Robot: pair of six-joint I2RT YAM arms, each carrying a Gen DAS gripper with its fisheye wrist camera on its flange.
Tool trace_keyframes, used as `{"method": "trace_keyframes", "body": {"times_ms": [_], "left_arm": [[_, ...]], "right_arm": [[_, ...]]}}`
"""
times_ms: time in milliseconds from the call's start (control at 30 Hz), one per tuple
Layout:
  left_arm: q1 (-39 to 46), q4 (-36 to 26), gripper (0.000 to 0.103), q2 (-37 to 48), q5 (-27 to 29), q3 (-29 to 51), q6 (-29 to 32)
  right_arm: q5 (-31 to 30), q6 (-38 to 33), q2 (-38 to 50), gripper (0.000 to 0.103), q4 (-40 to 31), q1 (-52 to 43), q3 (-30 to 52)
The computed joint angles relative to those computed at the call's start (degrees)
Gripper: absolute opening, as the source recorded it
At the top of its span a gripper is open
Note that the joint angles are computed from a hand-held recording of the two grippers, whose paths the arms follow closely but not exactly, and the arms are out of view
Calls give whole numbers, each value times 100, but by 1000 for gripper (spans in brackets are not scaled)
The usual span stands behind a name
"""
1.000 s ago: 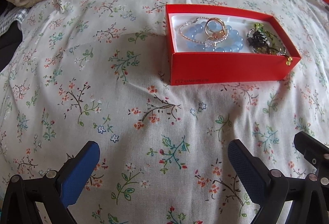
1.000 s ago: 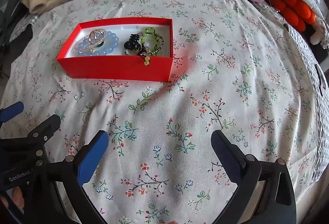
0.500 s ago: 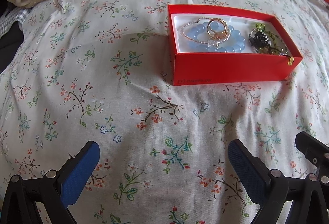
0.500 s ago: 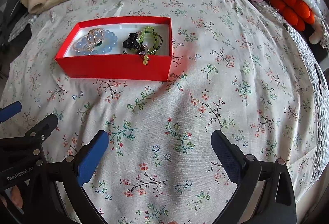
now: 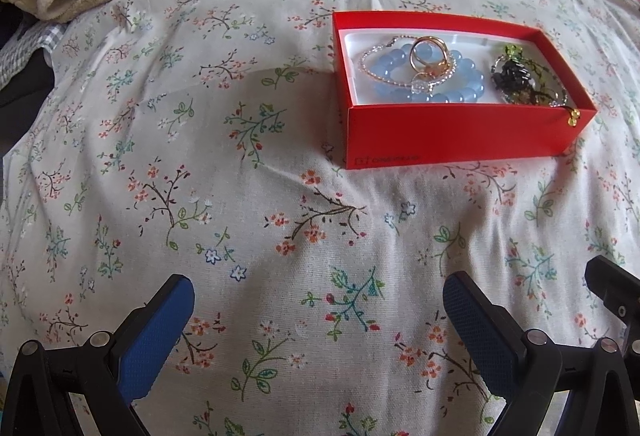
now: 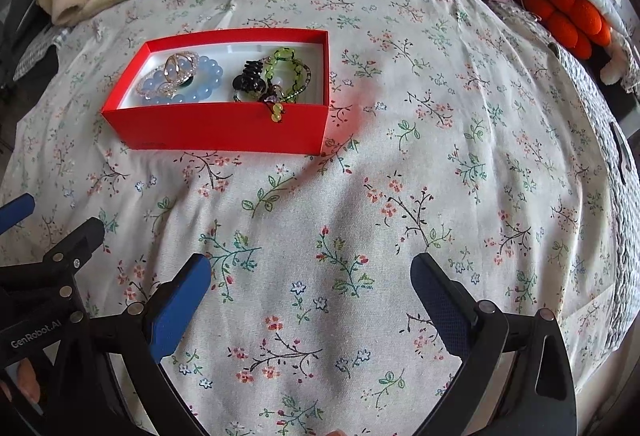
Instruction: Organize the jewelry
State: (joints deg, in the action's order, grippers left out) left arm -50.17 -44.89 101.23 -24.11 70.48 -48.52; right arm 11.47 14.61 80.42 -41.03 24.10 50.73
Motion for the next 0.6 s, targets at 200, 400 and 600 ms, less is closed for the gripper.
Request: {"method": "trace_keyframes", "body": {"times_ms": [200,400,600], "left_arm": [[58,-19,102,-14,33,-32,-2],[138,36,102,-24,135,-124,-24],[188,281,102,23,26,-335,-7]], "right_arm": [[58,23,18,101,9,0,-10],[127,46,80,101,39,9,-24],[260,8,300,101,271,23,-169]]}}
